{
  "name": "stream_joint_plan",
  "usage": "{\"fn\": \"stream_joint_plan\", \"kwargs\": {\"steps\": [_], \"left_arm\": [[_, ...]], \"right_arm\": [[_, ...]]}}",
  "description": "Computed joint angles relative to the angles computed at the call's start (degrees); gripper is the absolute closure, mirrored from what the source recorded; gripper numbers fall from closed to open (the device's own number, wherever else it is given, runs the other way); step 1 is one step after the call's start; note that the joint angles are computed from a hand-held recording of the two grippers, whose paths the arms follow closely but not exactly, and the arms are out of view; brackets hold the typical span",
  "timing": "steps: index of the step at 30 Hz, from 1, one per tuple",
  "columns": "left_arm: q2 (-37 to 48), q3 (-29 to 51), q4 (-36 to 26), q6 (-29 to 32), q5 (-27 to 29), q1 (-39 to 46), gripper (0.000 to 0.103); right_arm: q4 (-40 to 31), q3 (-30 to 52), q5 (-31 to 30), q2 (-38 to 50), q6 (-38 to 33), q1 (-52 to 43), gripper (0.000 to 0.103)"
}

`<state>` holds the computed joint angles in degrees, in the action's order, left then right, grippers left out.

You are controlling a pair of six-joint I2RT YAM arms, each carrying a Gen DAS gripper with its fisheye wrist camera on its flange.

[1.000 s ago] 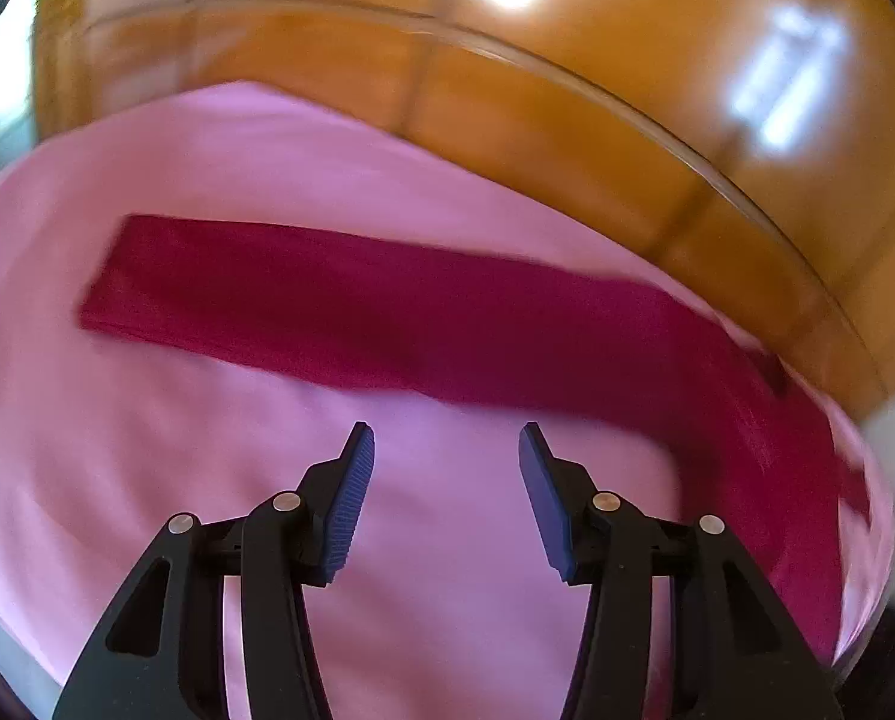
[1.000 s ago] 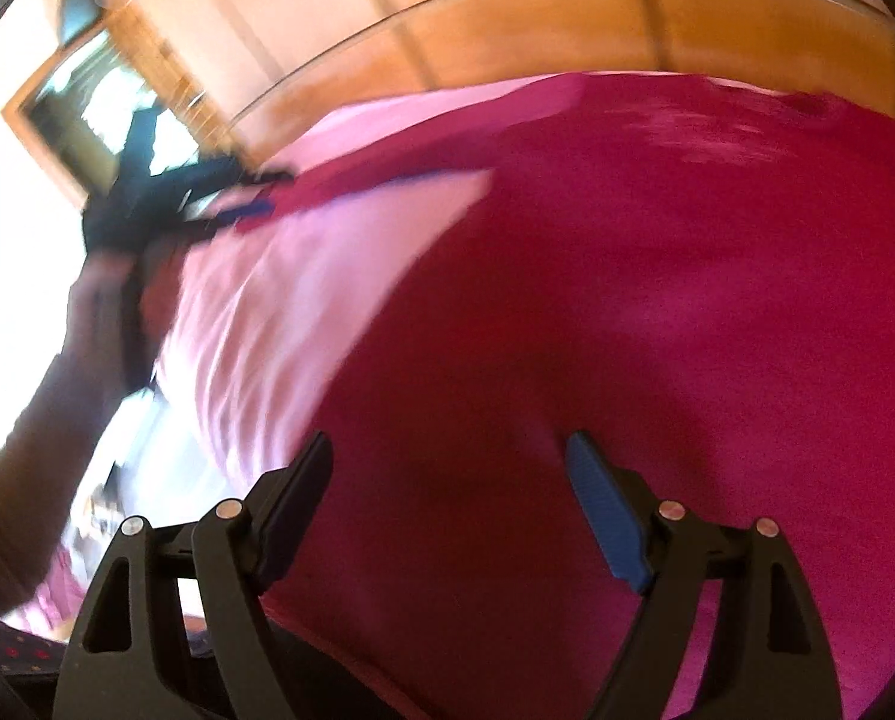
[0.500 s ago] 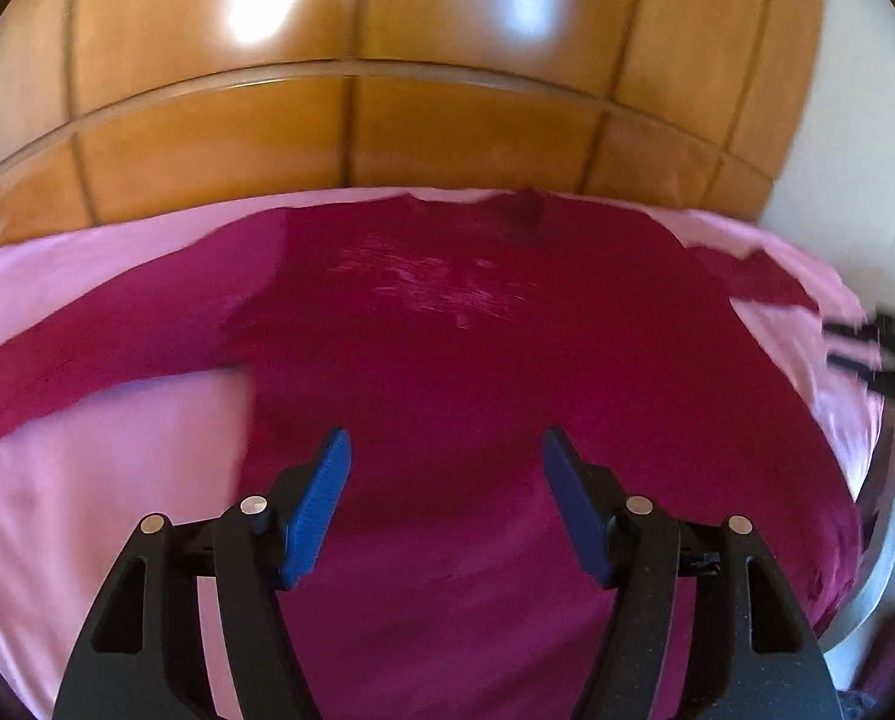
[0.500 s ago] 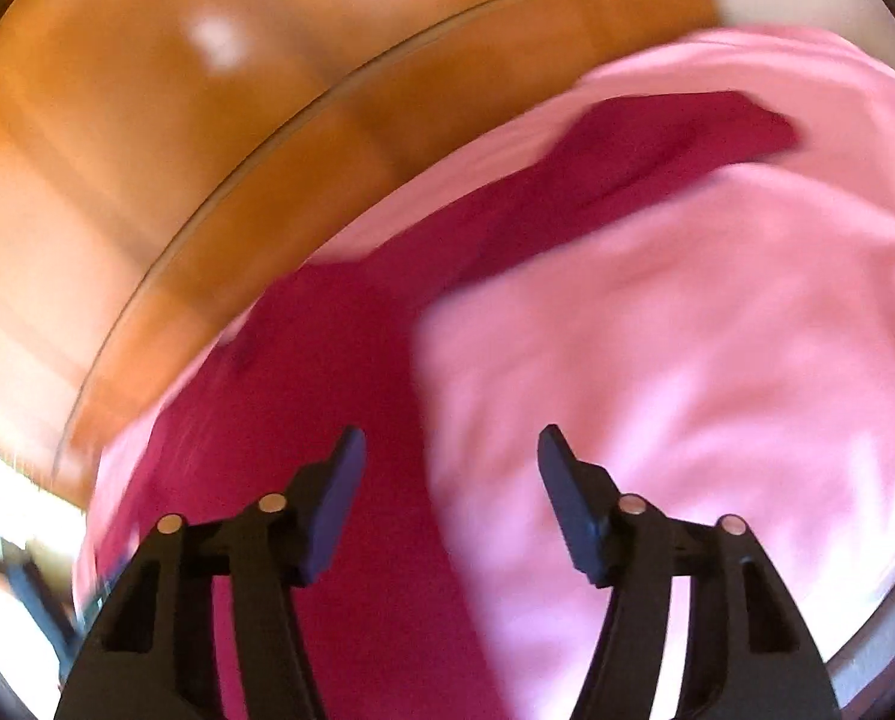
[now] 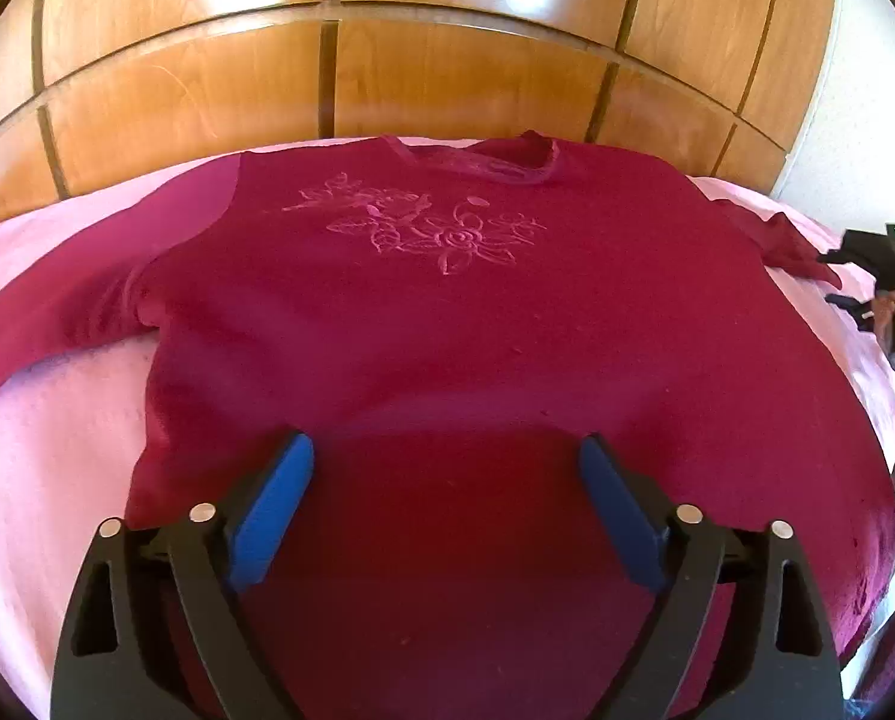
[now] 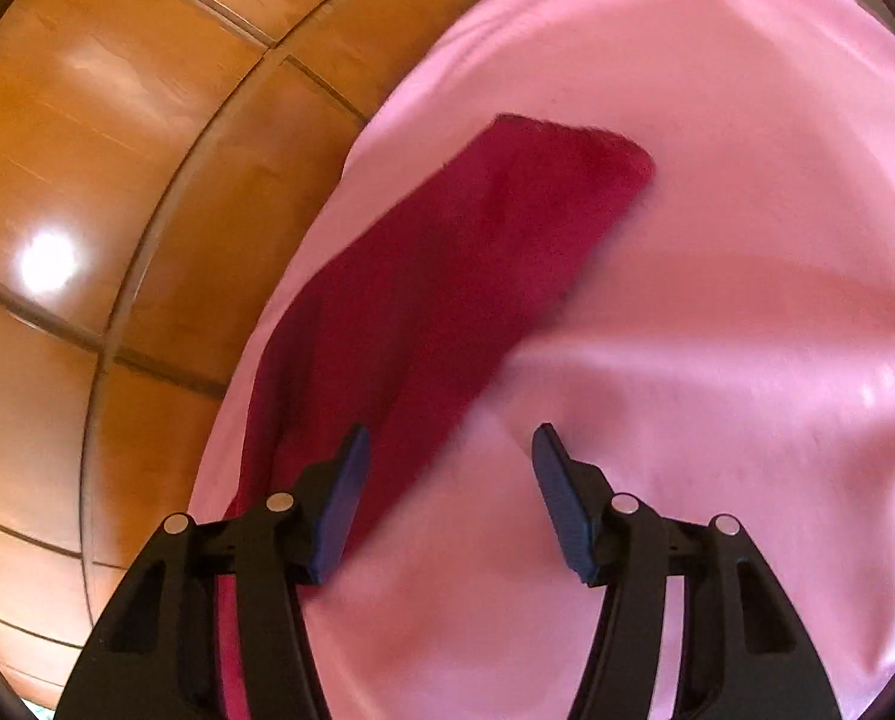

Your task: Fold small clothes

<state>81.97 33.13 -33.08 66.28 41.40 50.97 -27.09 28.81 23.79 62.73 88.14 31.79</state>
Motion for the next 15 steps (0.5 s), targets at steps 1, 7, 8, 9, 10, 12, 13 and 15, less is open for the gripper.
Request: {"fn": "stream_joint_plan", "kwargs": {"steps": [1, 7, 8, 9, 10, 12, 13, 15], "left_arm": [[0.2, 0.17, -0.19, 0.16, -0.04, -0.17, 0.011], [0.68, 0.23, 0.0, 0.08, 0.05, -0.79, 0.007], [0.66, 0.16, 0.11, 0.08, -0.03, -0.92, 0.006], [0.56, 0.02, 0.3, -0.01, -0.14, -1.09, 0.005], [0.41, -0.13, 0.44, -0.05, -0.25, -1.19, 0.005], [0.31, -0.17, 0.38, -0.06, -0.3, -1.23, 0.005], [0.23, -0.21, 0.39, -0.06, -0.29, -1.2, 0.005], [0.09, -0.39, 0.6, -0.08, -0.3, -1.18, 0.005]], "right_arm": [[-5.8, 3.99, 0.56, 3.38, 0.18, 0.08, 0.049], [-9.4, 6.47, 4.23, -0.4, -6.14, 0.55, 0.048], [-7.2, 7.16, 2.55, 0.36, -8.6, -1.17, 0.048], [-4.5, 8.05, 0.26, 1.88, -11.35, -3.34, 0.048], [-1.45, 9.64, -3.19, 4.61, -14.54, -6.2, 0.048], [0.51, 14.54, -8.37, 11.57, -17.97, -10.55, 0.048], [0.09, 18.18, -10.89, 15.78, -19.5, -13.43, 0.048], [-2.46, 26.64, -16.82, 24.41, -21.72, -18.48, 0.048]]}}
